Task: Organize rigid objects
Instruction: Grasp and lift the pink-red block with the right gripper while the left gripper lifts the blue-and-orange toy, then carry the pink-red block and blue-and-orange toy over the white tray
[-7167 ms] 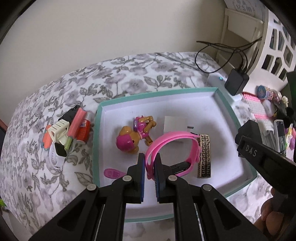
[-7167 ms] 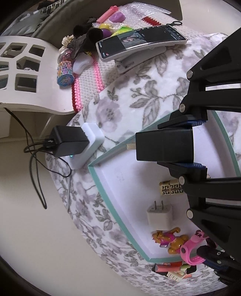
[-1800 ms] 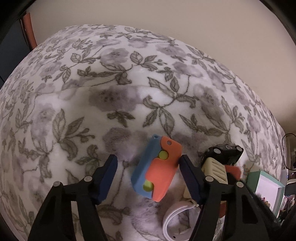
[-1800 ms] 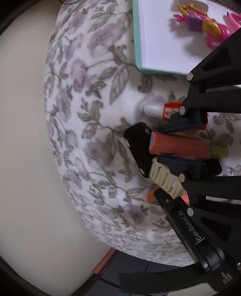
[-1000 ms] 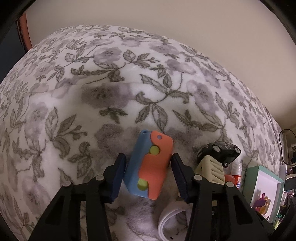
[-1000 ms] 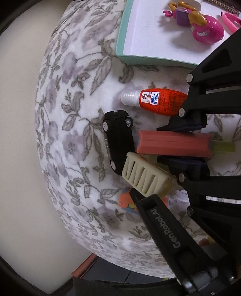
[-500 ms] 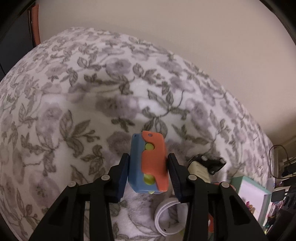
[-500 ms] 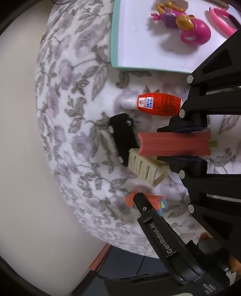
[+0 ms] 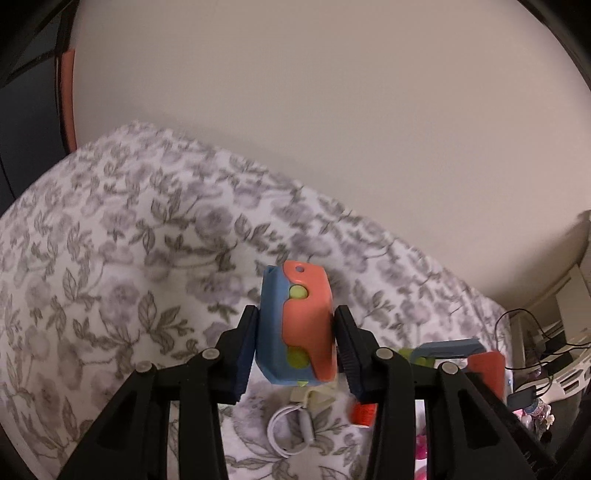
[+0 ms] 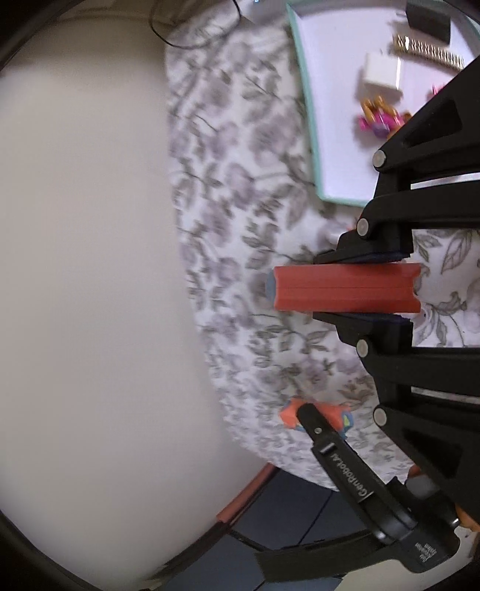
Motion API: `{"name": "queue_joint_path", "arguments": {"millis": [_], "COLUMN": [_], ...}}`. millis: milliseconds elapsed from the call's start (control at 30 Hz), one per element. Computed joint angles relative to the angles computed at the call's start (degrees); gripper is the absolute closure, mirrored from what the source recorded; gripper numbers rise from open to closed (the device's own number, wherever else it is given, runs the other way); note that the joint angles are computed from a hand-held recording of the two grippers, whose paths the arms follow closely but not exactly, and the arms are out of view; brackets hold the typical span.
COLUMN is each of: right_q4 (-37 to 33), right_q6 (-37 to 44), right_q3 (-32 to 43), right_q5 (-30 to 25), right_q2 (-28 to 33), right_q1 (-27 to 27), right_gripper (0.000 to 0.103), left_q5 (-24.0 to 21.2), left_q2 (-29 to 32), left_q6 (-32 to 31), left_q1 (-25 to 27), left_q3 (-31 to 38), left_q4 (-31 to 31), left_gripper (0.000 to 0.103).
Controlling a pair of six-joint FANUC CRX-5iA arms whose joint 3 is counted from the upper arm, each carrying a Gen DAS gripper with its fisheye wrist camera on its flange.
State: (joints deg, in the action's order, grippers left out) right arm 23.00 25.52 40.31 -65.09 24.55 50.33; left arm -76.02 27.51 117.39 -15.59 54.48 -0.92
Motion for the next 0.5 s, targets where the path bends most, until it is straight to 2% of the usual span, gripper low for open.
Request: {"name": "queue_joint_path", "arguments": {"millis": [233, 500], "right_q4": [6.39, 15.77], "right_q6": [-3.70, -6.07], "right_q3": [-4.35, -7.61], "right_q5": [-0.51, -10.24], "right_q2": [-4.66, -8.06], "right_q1": [0.44, 1.81], "right_gripper": [0.081, 0.081], "left_q5": [-0.24, -1.89], "left_q2": [0.14, 1.15], "left_q6": [-2.01, -4.07], "left_q1": [-2.58, -5.83], "left_q3": [3.87, 6.84], "left_q4": [-1.90, -2.53], "left_gripper": [0.060, 0.060]}}
